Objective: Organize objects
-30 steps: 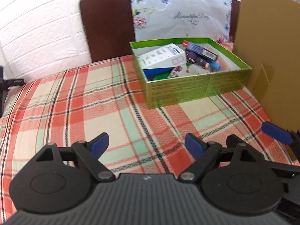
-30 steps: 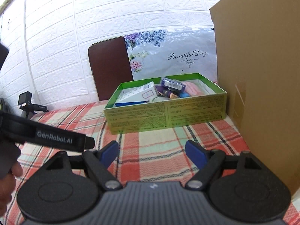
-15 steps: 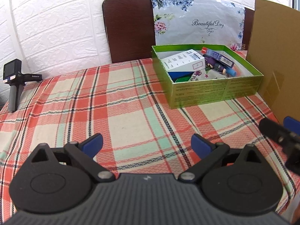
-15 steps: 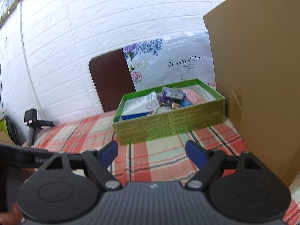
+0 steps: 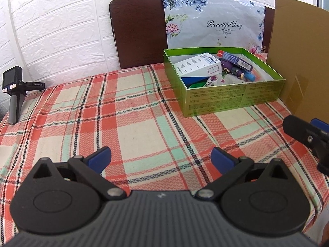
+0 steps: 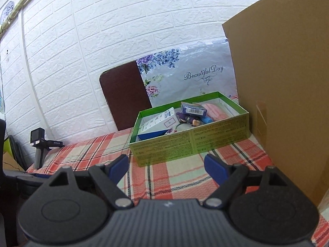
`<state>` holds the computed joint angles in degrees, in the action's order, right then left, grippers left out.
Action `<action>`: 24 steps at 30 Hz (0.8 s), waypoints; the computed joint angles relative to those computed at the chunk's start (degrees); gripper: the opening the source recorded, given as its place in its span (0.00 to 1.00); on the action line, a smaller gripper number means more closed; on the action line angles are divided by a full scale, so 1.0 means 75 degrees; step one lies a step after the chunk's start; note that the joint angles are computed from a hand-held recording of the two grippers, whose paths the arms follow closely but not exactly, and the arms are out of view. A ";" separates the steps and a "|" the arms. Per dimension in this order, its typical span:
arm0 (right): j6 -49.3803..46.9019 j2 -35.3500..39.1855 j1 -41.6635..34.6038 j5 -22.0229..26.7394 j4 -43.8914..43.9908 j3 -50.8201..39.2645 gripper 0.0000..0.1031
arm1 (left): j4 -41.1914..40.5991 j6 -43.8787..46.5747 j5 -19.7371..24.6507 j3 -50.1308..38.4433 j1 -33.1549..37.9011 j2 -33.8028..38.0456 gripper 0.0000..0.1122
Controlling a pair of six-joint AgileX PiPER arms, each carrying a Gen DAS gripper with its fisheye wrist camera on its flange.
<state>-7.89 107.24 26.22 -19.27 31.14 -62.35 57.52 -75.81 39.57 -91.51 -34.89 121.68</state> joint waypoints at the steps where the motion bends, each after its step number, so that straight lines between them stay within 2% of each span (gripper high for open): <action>1: -0.0019 0.0008 -0.0002 0.0024 0.0037 -0.0011 0.81 | -0.0017 0.0008 0.0030 -0.0014 -0.0004 0.0003 0.92; 7: 0.0033 0.0023 -0.0025 0.0083 0.0077 -0.0017 0.82 | 0.0027 -0.0018 0.0140 -0.0024 -0.0047 -0.0025 0.92; 12: -0.0012 -0.0013 0.0020 0.0001 0.0163 0.0047 0.82 | 0.0616 -0.0255 0.0554 -0.0020 -0.0274 0.0022 0.92; 17: -0.0198 -0.0017 0.0062 -0.0124 0.0400 0.0078 0.83 | 0.0644 -0.0297 0.0414 0.0085 -0.0309 -0.0089 0.92; 21: -0.0147 -0.0016 0.0041 -0.0130 0.0363 0.0092 0.84 | 0.0779 -0.0348 0.0865 -0.0128 -0.0443 0.0050 0.92; 24: -0.0121 -0.0011 0.0035 -0.0161 0.0317 0.0093 0.84 | 0.0788 -0.0392 0.0821 -0.0070 -0.0447 -0.0001 0.92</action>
